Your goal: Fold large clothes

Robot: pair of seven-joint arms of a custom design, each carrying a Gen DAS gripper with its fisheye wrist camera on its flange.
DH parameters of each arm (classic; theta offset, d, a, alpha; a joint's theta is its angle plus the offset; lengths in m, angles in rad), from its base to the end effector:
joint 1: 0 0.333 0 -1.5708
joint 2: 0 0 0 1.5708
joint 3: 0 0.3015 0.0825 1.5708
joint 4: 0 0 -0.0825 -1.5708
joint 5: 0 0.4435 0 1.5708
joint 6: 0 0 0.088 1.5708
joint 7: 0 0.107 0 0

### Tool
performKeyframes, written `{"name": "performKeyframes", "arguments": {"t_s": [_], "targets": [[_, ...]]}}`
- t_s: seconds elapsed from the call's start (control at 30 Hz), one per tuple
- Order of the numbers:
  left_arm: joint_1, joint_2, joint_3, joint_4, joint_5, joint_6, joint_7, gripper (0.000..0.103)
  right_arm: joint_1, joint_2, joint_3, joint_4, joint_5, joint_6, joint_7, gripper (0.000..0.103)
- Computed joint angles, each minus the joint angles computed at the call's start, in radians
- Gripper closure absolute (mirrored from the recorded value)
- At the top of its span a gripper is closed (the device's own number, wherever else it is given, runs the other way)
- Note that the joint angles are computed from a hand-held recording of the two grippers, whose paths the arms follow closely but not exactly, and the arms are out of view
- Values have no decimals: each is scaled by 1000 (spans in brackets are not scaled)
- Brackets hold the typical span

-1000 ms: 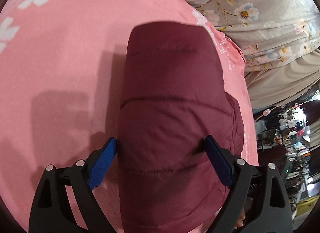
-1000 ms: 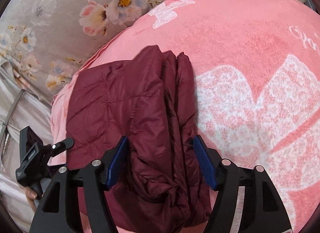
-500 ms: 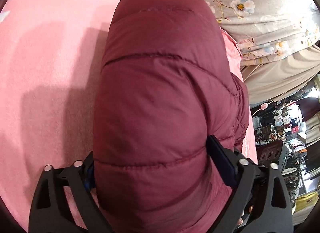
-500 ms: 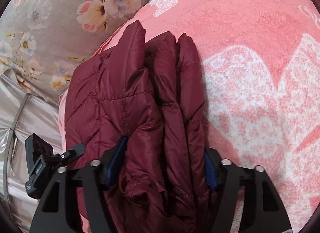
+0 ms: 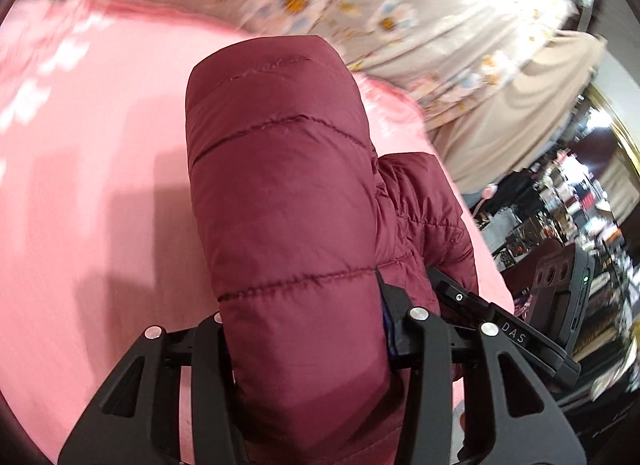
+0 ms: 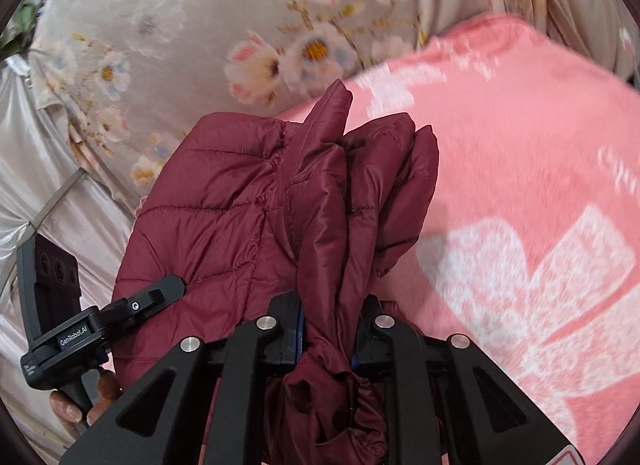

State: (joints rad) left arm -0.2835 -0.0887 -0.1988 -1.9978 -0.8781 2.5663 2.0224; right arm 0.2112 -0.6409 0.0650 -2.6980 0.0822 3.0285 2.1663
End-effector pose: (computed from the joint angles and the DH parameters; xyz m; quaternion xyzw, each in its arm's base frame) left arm 0.5665 -0.2864 0.5341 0.5171 -0.7348 0.4380 0.0296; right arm 0.4388 0.1187 0.5014 -0.4929 0.7344 -0.1570 0.4394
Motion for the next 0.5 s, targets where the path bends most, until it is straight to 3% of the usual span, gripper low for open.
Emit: {"name": "performKeyframes", "arguments": {"t_s": [0.1, 0.27, 0.5], "targets": [[-16, -50, 7, 0, -69, 34, 108, 61, -107, -64, 113, 18, -64, 11, 48, 87], [-61, -122, 42, 16, -195, 94, 317, 61, -251, -116, 246, 94, -163, 70, 114, 87], [-112, -210, 108, 49, -406, 163, 655, 61, -386, -100, 355, 234, -228, 188, 113, 87]]}}
